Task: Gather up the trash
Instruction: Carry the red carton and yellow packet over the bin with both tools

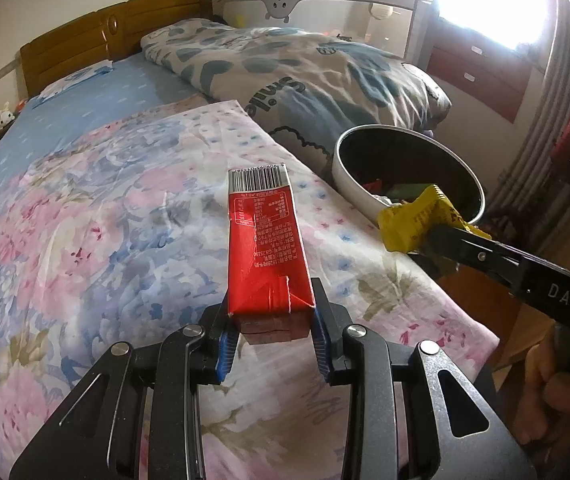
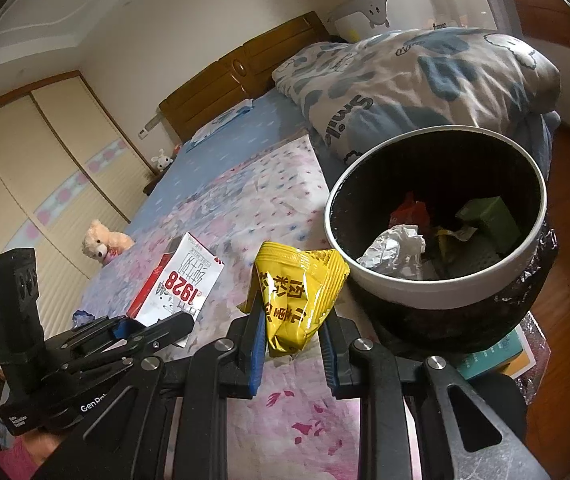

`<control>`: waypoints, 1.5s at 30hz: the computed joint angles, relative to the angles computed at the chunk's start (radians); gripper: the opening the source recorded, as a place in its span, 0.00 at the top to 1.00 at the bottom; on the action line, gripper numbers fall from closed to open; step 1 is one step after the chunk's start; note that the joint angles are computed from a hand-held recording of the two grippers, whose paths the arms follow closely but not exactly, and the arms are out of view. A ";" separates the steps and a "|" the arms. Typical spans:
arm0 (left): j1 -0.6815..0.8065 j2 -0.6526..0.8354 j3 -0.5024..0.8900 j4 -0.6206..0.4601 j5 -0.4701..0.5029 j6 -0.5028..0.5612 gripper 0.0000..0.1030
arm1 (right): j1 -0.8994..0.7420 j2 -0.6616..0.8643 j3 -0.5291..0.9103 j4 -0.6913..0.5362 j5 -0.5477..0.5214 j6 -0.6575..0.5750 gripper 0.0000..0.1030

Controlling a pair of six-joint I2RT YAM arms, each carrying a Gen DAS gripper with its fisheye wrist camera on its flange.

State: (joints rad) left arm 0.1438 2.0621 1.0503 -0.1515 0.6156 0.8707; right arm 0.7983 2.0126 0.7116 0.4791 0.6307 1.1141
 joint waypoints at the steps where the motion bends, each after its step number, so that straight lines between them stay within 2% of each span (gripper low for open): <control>1: -0.003 -0.002 -0.002 0.002 0.000 -0.001 0.71 | -0.001 -0.002 -0.003 0.001 0.000 0.000 0.77; 45: -0.150 -0.059 -0.045 0.020 -0.012 -0.041 0.71 | -0.045 -0.159 -0.168 -0.025 0.050 0.056 0.77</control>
State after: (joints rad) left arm -0.0064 2.0033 1.0050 -0.1312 0.6036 0.8293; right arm 0.7529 1.8533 0.5441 0.4542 0.6810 1.1700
